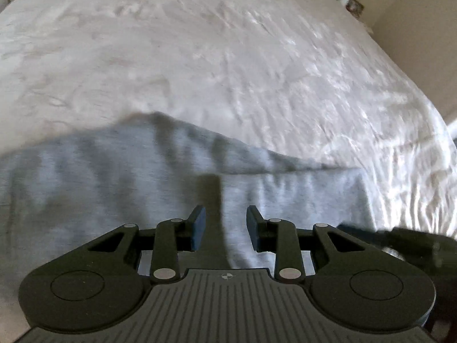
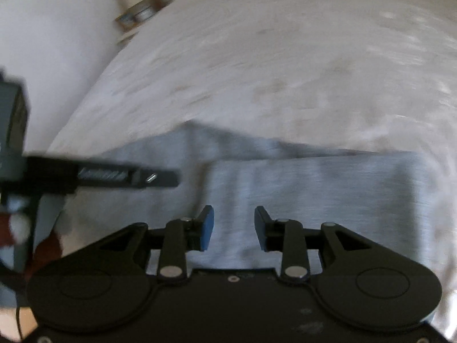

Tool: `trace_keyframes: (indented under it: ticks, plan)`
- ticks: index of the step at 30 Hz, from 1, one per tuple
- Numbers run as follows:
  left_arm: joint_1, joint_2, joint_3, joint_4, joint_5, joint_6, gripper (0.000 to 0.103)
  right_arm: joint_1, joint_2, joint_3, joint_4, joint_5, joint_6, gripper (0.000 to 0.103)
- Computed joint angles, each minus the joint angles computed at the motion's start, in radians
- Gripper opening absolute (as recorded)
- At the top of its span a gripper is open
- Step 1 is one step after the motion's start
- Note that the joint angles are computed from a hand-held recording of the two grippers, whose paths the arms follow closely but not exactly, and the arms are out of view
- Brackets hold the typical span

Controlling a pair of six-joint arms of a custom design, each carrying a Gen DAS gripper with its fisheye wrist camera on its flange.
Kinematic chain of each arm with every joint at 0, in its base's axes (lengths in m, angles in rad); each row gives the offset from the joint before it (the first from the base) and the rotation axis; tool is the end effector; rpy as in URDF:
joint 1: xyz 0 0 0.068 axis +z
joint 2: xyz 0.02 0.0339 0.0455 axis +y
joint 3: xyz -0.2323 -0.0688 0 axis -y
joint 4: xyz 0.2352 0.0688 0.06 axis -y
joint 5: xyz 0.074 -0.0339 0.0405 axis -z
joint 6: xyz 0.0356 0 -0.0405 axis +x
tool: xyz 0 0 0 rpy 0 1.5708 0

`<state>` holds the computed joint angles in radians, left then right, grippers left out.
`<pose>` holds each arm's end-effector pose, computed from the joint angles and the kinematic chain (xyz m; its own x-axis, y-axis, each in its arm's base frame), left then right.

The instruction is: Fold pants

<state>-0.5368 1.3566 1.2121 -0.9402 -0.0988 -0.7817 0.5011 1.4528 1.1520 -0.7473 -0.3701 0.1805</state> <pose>0.2279 -0.1315 0.2692 -0.8699 -0.2982 -0.3930 -0.2022 0.9422 -0.2672 0.2469 0.1499 0.2389 -0.8564 -0.2783 -0.4348 -0.4600 0.7938 0.3979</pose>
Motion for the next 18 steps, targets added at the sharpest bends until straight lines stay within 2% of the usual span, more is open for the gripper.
trace_keyframes:
  ticks: [2,3,4,5,10,13,15,18]
  plan:
    - [-0.03,0.057,0.0,0.032,0.013,0.005,0.031,-0.068,0.015,-0.001,-0.021,0.054,-0.015,0.032]
    - [-0.048,0.085,-0.001,0.045,0.019,0.01,0.031,-0.097,0.038,0.019,-0.033,0.083,-0.012,0.027]
    - [-0.067,0.11,-0.003,0.049,0.02,0.013,0.031,-0.138,0.063,0.032,-0.034,0.094,-0.012,0.014]
    - [-0.081,0.156,-0.004,0.057,0.021,0.018,0.031,-0.179,0.099,0.05,-0.036,0.094,-0.015,0.008]
    - [-0.125,0.241,-0.04,0.1,-0.002,0.0,0.032,-0.283,0.292,0.157,-0.039,0.142,-0.033,0.007]
    - [-0.114,0.251,-0.031,0.105,0.022,-0.015,0.045,-0.322,0.389,0.215,-0.051,0.158,-0.039,0.007]
    - [-0.108,0.269,-0.023,0.123,0.045,-0.02,0.062,-0.338,0.427,0.24,-0.064,0.157,-0.049,0.004]
    - [-0.126,0.33,0.036,0.101,0.038,-0.019,0.077,-0.346,0.431,0.246,-0.052,0.145,-0.075,0.008]
